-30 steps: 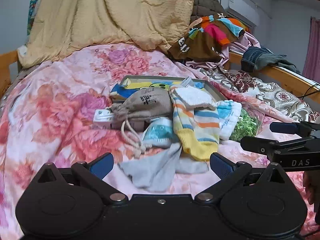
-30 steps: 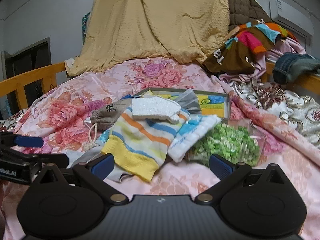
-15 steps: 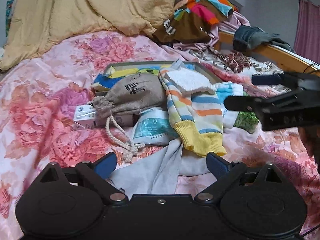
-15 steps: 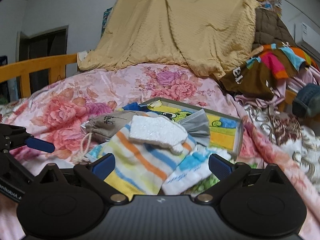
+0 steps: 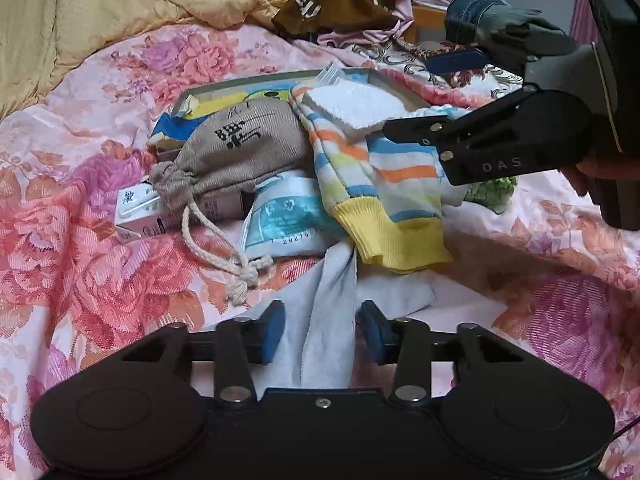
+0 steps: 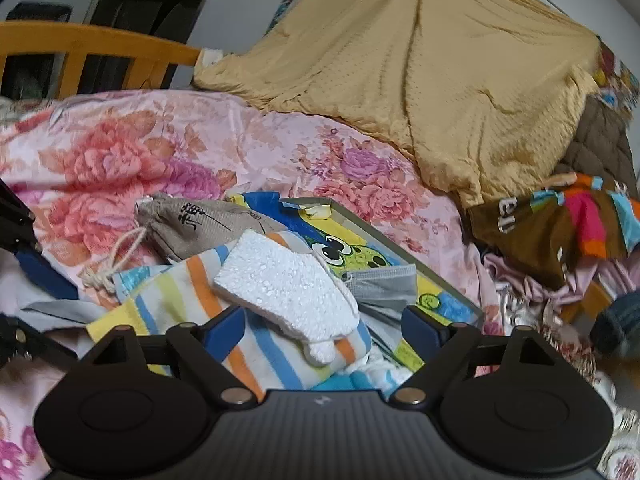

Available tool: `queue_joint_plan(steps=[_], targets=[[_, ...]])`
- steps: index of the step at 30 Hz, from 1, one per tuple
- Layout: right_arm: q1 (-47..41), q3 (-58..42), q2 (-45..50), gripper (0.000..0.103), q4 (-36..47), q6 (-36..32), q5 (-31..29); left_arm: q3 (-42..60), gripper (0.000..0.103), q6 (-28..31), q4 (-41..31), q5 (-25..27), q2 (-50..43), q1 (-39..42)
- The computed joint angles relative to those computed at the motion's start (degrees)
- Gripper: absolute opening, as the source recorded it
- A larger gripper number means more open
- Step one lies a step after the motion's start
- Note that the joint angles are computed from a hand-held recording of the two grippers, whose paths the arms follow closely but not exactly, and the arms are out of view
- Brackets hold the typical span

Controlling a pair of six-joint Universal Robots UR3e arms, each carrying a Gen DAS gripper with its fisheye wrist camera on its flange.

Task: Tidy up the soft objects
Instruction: 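Grasp the white foam piece with the right tool while the left tool grasps the grey cloth, then carry both items to the cartoon tray while the left tool releases the grey cloth inside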

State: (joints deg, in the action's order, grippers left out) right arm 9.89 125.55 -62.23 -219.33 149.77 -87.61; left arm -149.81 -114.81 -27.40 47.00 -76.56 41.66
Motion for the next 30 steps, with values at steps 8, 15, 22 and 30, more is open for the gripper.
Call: queue_joint_plan(steps=[8, 15, 22, 30], targets=[[1.95, -4.3, 3.79, 0.07, 0.93, -6.75, -0.32, 1.51, 0.012, -6.87, 2.45, 2.32, -1.74, -1.79], [3.85, -6.73, 7.25, 0.033, -0.44, -10.18, -1.93, 1.41, 0.0, -10.95, -2.46, -0.85, 1.05, 1.37], [3.3, -5.66, 8.73, 0.019, -5.58, -9.35, -0.95, -1.11, 0.0, -11.53, -8.47, -5.18, 10.28, 6.48], [-0.37, 2.22, 7.65, 0.013, -17.24, -2.74, 3.03, 0.86, 0.0, -13.13, -22.78, -10.69, 20.56, 12.93]])
